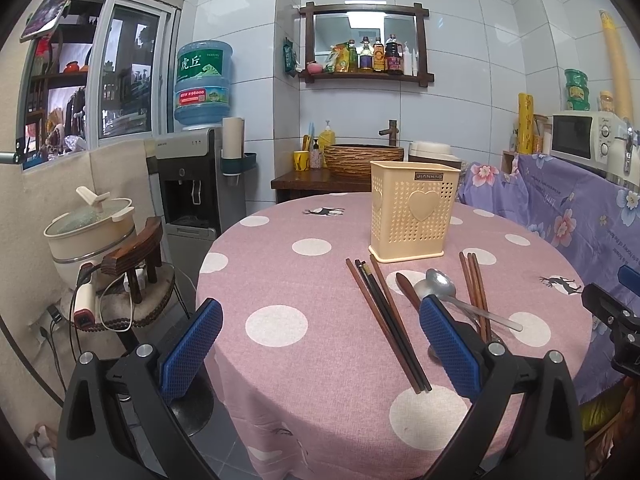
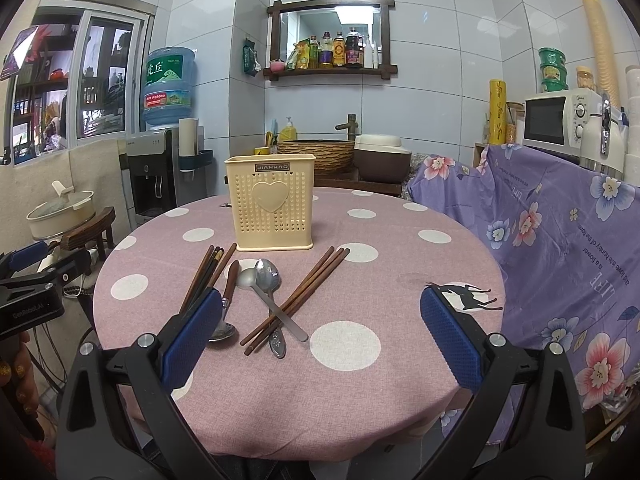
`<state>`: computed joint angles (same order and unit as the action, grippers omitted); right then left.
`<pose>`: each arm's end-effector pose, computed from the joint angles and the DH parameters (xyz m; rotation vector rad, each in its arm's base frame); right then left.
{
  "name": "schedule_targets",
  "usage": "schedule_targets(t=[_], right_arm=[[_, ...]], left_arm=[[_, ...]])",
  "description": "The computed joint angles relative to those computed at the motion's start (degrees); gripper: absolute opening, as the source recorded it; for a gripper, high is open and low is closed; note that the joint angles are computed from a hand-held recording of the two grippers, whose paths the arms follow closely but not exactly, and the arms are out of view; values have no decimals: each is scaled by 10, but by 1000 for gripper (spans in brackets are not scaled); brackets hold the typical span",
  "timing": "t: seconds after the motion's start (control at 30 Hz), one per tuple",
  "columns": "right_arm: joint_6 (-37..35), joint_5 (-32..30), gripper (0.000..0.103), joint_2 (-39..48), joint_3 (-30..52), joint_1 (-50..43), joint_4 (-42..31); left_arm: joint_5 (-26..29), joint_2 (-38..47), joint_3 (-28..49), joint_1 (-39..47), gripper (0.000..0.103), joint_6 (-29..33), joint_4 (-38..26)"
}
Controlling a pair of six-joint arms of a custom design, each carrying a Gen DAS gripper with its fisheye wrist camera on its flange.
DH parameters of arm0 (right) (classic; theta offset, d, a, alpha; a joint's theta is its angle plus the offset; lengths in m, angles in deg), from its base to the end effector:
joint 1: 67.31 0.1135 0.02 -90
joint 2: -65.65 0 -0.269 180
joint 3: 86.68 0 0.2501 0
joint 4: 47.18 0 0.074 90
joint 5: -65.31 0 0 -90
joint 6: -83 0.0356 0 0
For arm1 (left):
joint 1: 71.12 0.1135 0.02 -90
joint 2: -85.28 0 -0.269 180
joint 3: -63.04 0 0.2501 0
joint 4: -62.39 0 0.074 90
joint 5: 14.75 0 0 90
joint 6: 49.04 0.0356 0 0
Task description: Organize utensils
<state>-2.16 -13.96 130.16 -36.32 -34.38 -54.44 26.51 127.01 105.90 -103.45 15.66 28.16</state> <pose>0.2119 0.1294 0.2554 -0.3507 1.9143 0.2562 0.1419 -0.0581 0.2443 -0.3474 1.9166 0.2568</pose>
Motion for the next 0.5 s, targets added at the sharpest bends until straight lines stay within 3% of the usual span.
schedule_targets(t=[0.5], right_arm=[[2,0,98,8,4,2,-3]], left_arm=[[7,6,7,3,98,-9,-13]])
